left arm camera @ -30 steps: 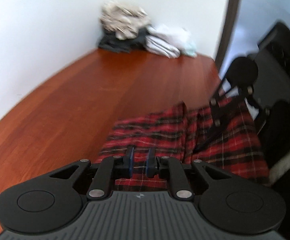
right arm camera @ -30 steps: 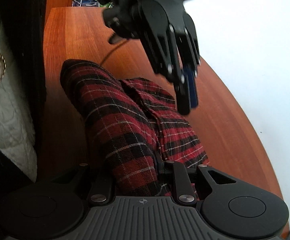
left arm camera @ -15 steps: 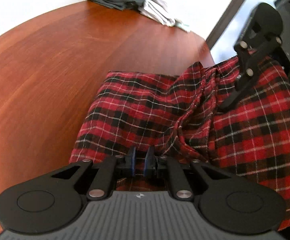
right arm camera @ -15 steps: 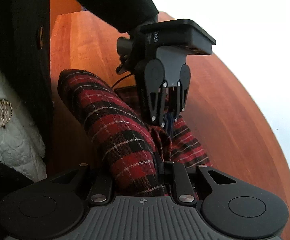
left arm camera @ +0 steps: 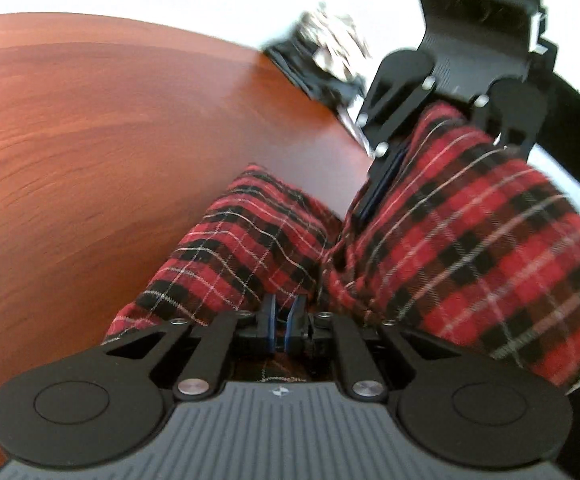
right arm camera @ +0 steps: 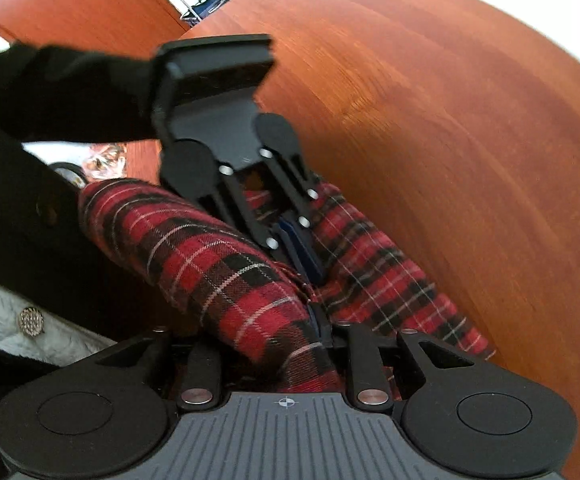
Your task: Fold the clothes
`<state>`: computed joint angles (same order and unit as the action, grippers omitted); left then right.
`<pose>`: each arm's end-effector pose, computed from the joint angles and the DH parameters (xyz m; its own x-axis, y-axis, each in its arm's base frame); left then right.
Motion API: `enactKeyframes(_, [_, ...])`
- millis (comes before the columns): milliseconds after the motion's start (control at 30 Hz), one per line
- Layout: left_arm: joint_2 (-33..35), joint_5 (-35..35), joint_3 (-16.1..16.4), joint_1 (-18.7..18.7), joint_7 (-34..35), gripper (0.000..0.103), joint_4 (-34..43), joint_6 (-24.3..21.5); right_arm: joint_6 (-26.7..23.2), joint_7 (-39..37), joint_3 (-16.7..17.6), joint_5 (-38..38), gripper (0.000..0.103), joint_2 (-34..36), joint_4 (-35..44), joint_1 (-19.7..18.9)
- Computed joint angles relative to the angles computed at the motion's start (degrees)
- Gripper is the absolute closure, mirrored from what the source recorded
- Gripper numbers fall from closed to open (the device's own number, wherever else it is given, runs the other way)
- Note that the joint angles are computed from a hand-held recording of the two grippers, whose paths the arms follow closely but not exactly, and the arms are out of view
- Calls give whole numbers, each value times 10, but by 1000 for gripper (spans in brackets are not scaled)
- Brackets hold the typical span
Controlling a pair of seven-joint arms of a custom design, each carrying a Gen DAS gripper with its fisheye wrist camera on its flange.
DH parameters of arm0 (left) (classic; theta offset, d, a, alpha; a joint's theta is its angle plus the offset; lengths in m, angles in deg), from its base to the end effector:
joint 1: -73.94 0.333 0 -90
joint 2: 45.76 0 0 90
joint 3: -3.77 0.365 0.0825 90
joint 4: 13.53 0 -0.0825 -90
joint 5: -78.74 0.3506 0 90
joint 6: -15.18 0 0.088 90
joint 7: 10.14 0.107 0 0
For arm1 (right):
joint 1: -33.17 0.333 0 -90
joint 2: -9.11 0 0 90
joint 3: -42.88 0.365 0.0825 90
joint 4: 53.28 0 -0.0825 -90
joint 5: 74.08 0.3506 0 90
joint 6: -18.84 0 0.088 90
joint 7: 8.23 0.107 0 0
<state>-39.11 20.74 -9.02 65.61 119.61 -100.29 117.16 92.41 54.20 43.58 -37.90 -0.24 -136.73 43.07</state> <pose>0.5216 -0.2691 0.6988 -0.7331 -0.2581 0.6293 -0.6663 0.4582 -0.5883 0.3959 0.1515 0.7976 0.7065 -0.5182 -0.4820 -0.6887 -0.6600 -0.3000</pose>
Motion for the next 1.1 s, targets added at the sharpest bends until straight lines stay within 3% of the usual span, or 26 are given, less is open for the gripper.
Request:
enactKeyframes(100, [-31, -27, 10, 10, -5, 92, -46, 33, -40, -8, -33, 25, 77, 45, 21, -23])
enactKeyframes(333, [-133, -60, 44, 20, -38, 92, -156, 148, -131, 39, -23, 57, 75, 176, 161, -53])
enactKeyframes(633, [-224, -73, 76, 3, -34, 91, -159, 191, -180, 92, -2, 65, 64, 257, 223, -71])
enactKeyframes(800, [-225, -123, 88, -29, -17, 80, -128, 187, -180, 120, -1, 83, 63, 266, 211, -82])
enactKeyframes(867, [-213, -95, 75, -34, -29, 80, -110, 186, -180, 125, 0, 90, 63, 271, 211, -86])
enactKeyframes(1000, [-186, 52, 27, -35, -105, 81, -79, 205, -213, 131, -1, 102, 63, 270, 241, -107])
enactKeyframes(1100, [-179, 108, 13, -39, -148, 81, -75, 228, -220, 127, -4, 104, 62, 259, 254, -120])
